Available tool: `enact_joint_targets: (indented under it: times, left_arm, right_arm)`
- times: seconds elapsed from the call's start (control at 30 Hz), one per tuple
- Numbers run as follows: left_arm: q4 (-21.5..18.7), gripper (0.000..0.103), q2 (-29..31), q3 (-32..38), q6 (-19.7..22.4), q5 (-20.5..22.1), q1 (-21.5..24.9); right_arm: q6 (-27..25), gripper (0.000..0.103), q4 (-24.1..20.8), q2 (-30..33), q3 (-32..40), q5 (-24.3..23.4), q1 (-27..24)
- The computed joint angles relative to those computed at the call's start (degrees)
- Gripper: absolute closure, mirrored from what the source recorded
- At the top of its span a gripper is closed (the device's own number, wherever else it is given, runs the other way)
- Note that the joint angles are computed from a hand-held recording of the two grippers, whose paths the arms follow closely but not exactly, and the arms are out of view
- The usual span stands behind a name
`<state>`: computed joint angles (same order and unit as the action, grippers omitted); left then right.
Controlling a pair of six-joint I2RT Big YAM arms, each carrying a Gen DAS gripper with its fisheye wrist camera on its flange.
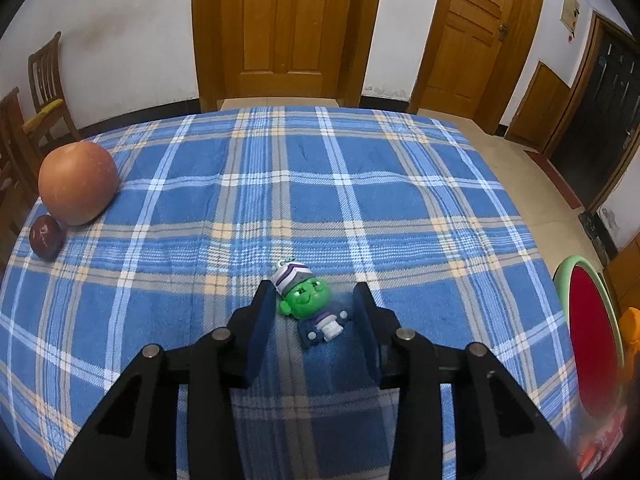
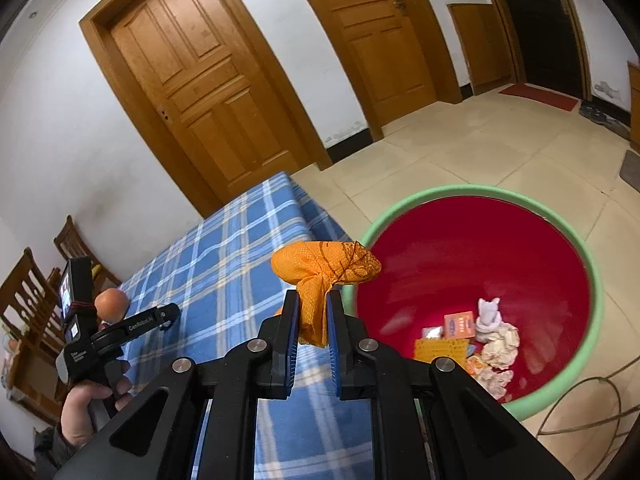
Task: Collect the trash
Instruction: 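Carry the orange cloth and green figure over the red bin with both tools, then open the right tool to drop the orange cloth into the bin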
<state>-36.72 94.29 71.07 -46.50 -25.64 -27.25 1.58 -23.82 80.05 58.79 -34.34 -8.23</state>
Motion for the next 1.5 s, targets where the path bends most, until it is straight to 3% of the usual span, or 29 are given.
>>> enact_joint_targets:
  times: [0.1, 0.67, 0.97, 1.5]
  left_arm:
    - [1.0, 0.077, -0.5, -0.6, 0.6, 0.3, 0.0]
    - [4.0, 0.077, -3.2, -1.0, 1.4, 3.2, -6.1]
    - [4.3, 0.077, -1.0, 4.8, 4.8, 4.3, -10.4]
    - [0.2, 0.077, 9.6, 18.6, 10.2, 8.1, -15.2]
  right_arm:
    - [-0.1, 0.090, 0.2, -0.3, -0.3, -0.3, -0.9]
    - [-0.5, 0.090, 1.0, -2.3, -1.8, -1.1, -4.9]
    - [-0.7, 0.090, 1.5, -2.4, -2.4, -1.3, -8.0]
    - [-2.3, 0.086, -0.3, 2.2, -0.5, -0.5, -12.9]
